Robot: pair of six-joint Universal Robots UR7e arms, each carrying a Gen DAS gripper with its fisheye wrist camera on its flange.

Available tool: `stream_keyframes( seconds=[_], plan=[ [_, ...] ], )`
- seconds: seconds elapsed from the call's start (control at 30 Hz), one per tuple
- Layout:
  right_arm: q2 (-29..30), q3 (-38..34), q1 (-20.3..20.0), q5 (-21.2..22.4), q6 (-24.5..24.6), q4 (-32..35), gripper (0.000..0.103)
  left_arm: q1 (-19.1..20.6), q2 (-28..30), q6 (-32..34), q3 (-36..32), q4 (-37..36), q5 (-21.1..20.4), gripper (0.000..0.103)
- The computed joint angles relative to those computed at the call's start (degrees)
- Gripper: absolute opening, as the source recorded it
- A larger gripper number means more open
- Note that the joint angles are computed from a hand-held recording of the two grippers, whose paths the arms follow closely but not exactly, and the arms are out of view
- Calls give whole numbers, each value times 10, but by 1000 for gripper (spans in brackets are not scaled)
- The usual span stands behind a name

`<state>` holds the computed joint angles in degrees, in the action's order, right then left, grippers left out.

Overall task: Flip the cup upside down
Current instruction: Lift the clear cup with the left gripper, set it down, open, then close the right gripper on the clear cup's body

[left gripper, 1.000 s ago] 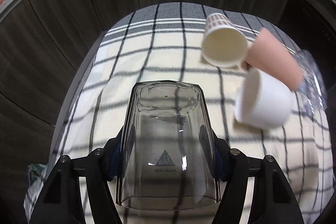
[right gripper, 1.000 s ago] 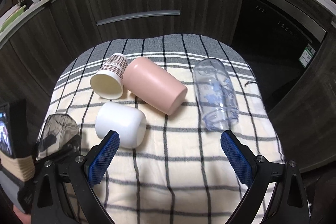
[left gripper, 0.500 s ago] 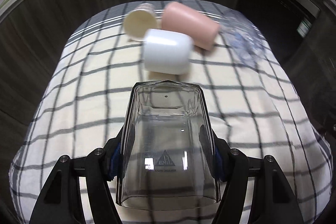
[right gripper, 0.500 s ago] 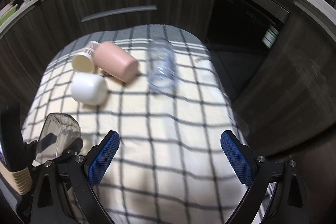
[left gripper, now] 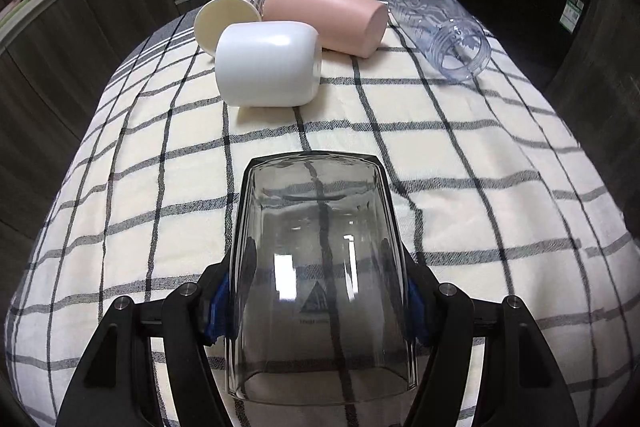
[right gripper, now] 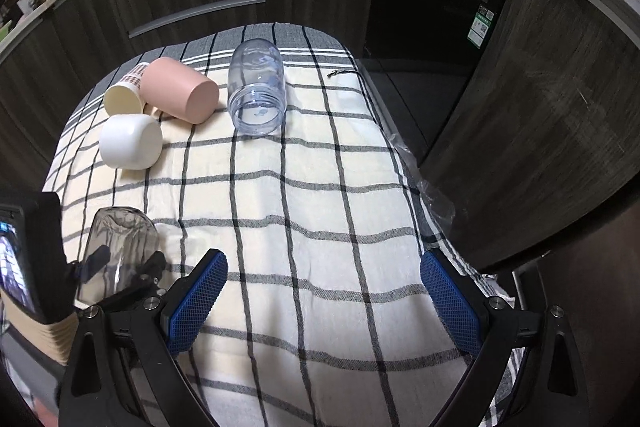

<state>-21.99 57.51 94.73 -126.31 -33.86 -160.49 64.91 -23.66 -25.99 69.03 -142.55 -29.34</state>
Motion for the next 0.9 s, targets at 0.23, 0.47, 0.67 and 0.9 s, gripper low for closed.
stream_keyframes(
  seconds=[0.23, 0.47, 0.67, 0.9],
  plan=[
    [-2, 3, 4, 3, 9, 13, 97, -14, -10, 29, 22, -36, 26, 87],
    [-17, 10, 17, 14, 18, 34, 97, -30, -62, -2, 69, -27, 15, 89],
    [-16, -18, 37, 33, 40, 110, 97, -44, -130, -65, 135, -6, 37, 101],
    [38, -127, 60, 39, 101, 302, 97, -43, -208, -159, 207, 19, 61, 103]
  ],
)
